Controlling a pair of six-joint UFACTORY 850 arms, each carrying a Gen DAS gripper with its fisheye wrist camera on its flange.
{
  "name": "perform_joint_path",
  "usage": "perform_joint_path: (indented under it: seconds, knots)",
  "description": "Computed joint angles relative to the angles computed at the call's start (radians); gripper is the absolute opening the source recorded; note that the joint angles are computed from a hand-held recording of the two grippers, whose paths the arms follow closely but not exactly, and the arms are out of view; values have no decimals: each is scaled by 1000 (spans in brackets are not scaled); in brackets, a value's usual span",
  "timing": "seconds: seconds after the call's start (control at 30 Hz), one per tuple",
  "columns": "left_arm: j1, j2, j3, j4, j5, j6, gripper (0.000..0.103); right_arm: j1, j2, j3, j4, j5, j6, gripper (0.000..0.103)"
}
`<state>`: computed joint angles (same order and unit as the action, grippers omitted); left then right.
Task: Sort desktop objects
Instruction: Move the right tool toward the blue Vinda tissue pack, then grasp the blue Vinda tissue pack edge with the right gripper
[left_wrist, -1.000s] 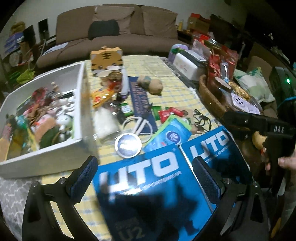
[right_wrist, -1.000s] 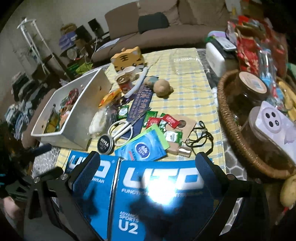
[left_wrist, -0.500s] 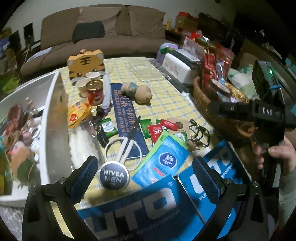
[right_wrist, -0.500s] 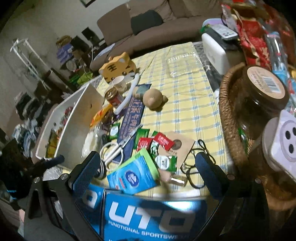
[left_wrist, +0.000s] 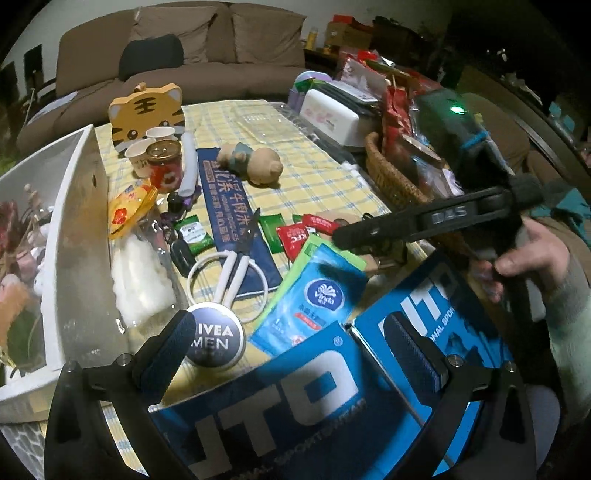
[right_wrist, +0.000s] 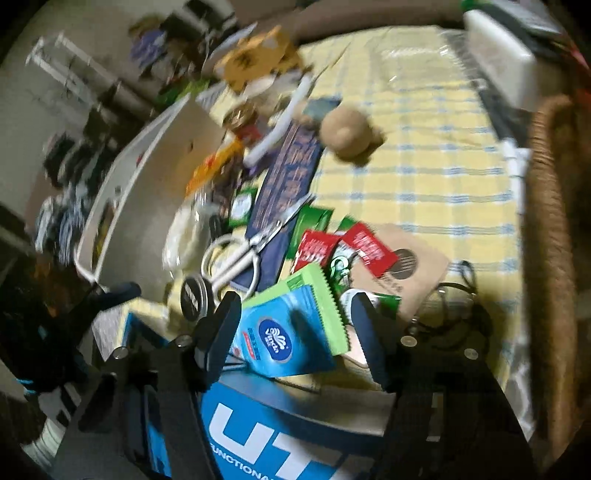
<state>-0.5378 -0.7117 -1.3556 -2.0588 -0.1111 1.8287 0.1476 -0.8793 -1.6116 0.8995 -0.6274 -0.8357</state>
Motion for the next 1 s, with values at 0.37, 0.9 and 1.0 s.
perform_joint_path:
  seconds: [0.37,0.9,1.0]
  knots:
    - [12,-1,16,22,-58,19,103,53,-150,-237,-392,-187,95,56]
    - [17,-5,16,-112,-56,117,103,43,41,-7,-108,-49,-241,3]
    - [15,2,10,-238,-51,251,103,32,96,10,-65,-45,-265,3]
